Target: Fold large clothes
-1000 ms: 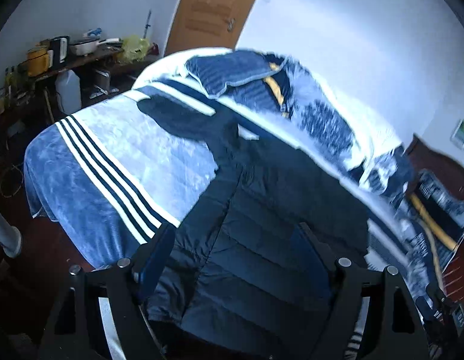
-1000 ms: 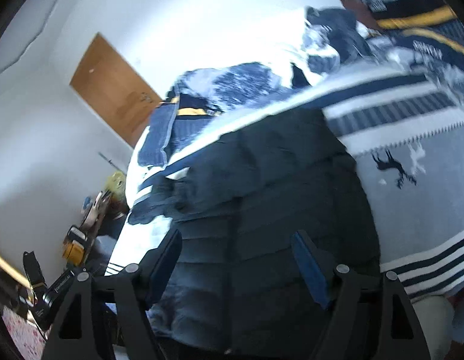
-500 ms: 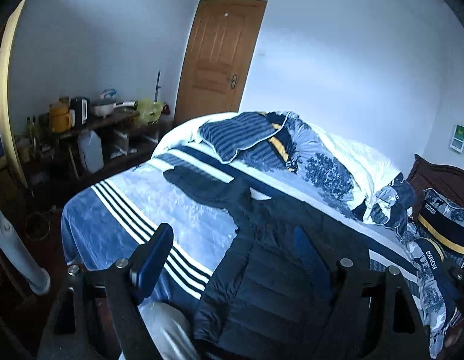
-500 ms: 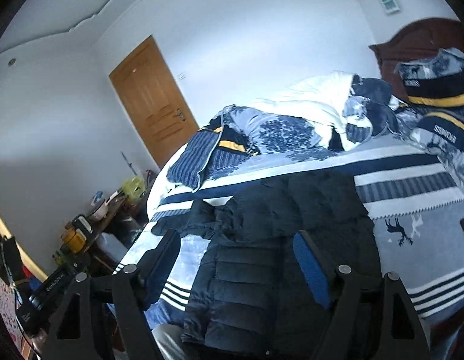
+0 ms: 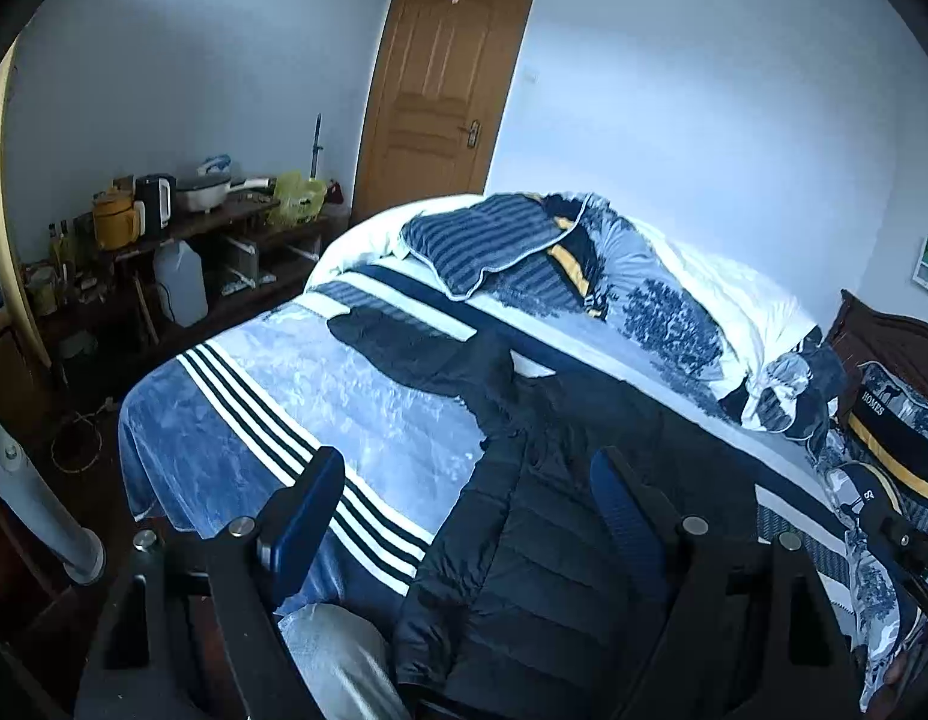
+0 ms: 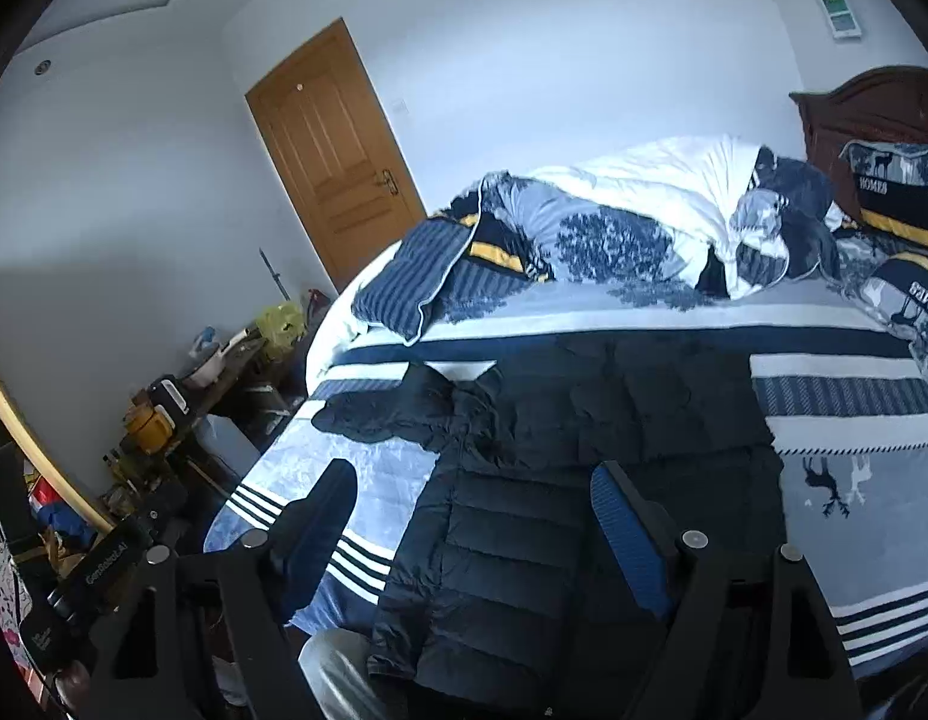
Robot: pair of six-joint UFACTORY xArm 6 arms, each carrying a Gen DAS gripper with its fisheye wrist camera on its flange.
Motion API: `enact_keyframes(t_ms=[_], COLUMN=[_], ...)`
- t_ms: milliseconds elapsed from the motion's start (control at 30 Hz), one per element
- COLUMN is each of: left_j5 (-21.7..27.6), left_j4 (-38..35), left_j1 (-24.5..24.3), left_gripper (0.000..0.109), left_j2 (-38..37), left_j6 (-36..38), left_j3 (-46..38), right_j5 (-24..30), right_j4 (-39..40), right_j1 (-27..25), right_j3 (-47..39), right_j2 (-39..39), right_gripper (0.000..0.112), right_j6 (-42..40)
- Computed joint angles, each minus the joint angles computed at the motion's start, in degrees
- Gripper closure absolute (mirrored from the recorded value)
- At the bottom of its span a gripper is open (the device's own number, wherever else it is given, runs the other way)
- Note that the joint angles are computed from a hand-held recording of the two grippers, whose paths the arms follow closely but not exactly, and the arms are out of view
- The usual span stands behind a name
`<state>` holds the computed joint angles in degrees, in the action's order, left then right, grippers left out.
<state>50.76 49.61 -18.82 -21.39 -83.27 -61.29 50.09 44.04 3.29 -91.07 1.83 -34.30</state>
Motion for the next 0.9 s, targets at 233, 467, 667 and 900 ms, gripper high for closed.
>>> enact_keyframes(t_ms=[233,467,667,900], left_j5=[-6.6,-13.0,-19.5,-25.3], left_j4=[-6.5,-14.8,-23.8,-42.5], left_j1=[6.8,14.9,22.0,29.3], left_gripper=[0.024,0.024,0.024,0.024], left_j2=[5.2,11.6,19.4,38.0], left_j6=[4.4,10.0,15.8,32.7], left_j3=[-0.6,-1.0,-3.5,-16.0], right_j5=[-0.1,1.6,3.8,9.0], right_j4=[-3.6,-5.6,-6.6,-11.3], right_j1=[2.7,5.1,6.8,7.9], right_j3=[-6.3,-15.4,-25.0,-44.4], right_j2=[7.8,17.3,26.7,42.4], right_gripper=[0.029,0.029,0.029,0.029], right_j6=[2.4,3.6,6.0,13.0])
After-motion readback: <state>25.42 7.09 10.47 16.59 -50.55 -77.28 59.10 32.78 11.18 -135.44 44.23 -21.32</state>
